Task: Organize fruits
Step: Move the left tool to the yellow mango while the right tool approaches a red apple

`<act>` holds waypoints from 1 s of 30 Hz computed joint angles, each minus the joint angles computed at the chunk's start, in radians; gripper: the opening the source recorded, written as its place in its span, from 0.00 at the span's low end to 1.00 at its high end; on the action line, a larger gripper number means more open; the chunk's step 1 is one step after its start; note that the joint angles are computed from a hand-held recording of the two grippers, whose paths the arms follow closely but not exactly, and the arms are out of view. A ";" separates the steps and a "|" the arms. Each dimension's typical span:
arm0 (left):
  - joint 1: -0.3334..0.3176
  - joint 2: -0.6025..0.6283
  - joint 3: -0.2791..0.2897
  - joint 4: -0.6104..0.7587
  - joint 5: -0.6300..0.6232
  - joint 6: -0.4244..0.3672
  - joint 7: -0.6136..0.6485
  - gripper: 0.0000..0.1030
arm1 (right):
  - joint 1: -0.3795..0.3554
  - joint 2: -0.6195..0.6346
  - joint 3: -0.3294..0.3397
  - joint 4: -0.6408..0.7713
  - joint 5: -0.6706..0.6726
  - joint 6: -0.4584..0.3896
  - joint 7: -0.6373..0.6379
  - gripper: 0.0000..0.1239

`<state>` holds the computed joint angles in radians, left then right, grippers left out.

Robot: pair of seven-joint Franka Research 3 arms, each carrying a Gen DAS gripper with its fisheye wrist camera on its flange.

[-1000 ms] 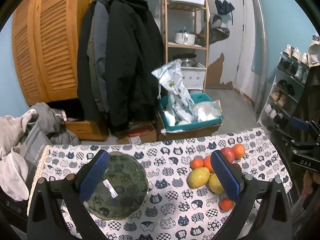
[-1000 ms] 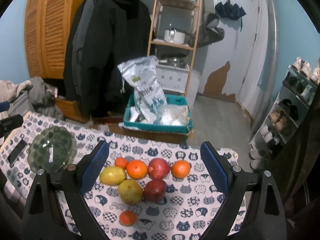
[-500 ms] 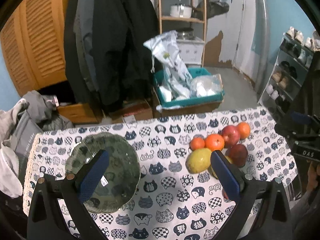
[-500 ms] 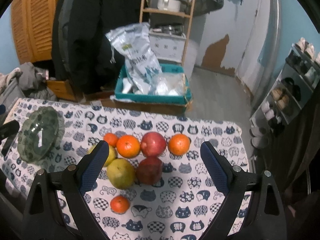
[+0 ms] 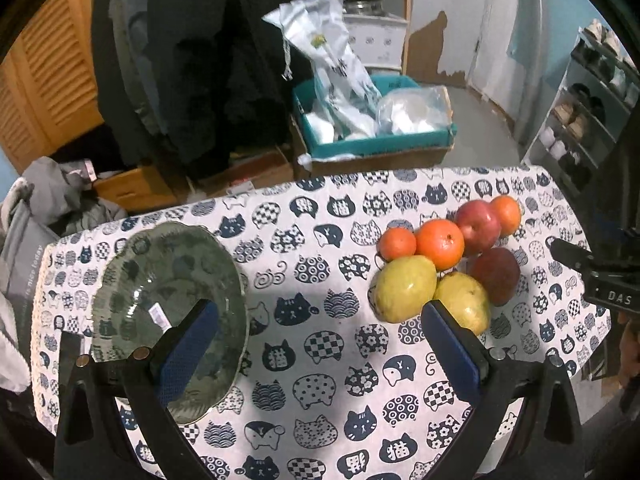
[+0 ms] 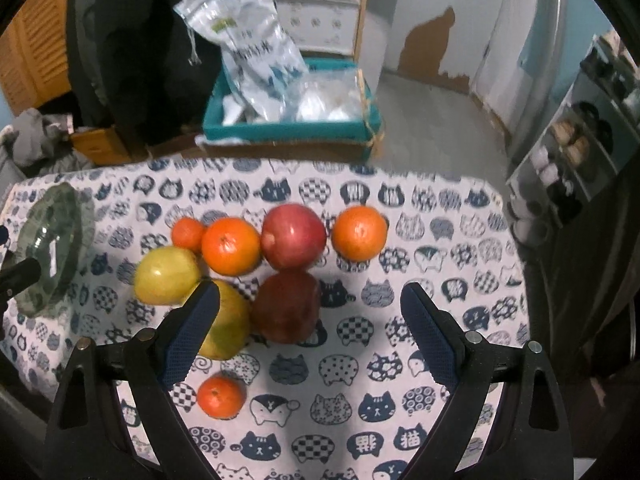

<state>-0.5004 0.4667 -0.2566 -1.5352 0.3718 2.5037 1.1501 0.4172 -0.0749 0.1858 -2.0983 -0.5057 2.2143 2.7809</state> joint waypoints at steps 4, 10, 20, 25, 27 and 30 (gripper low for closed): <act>-0.012 0.060 -0.003 0.071 -0.011 -0.044 0.017 0.99 | -0.007 0.028 -0.018 -0.015 0.068 0.033 -0.025 0.72; -0.030 0.149 -0.001 0.172 -0.035 -0.091 0.042 0.99 | -0.011 0.082 -0.040 -0.009 0.129 0.071 -0.073 0.72; -0.051 0.269 -0.003 0.321 -0.099 -0.164 0.094 0.99 | -0.020 0.123 -0.076 -0.062 0.287 0.214 -0.129 0.66; -0.063 0.334 -0.006 0.417 -0.136 -0.207 0.116 0.99 | -0.031 0.122 -0.081 -0.108 0.409 0.320 -0.169 0.62; -0.067 0.357 -0.007 0.449 -0.150 -0.219 0.128 0.99 | -0.035 0.126 -0.081 -0.119 0.463 0.353 -0.199 0.59; -0.078 0.397 -0.006 0.508 -0.169 -0.248 0.141 0.99 | -0.038 0.128 -0.080 -0.135 0.530 0.392 -0.251 0.55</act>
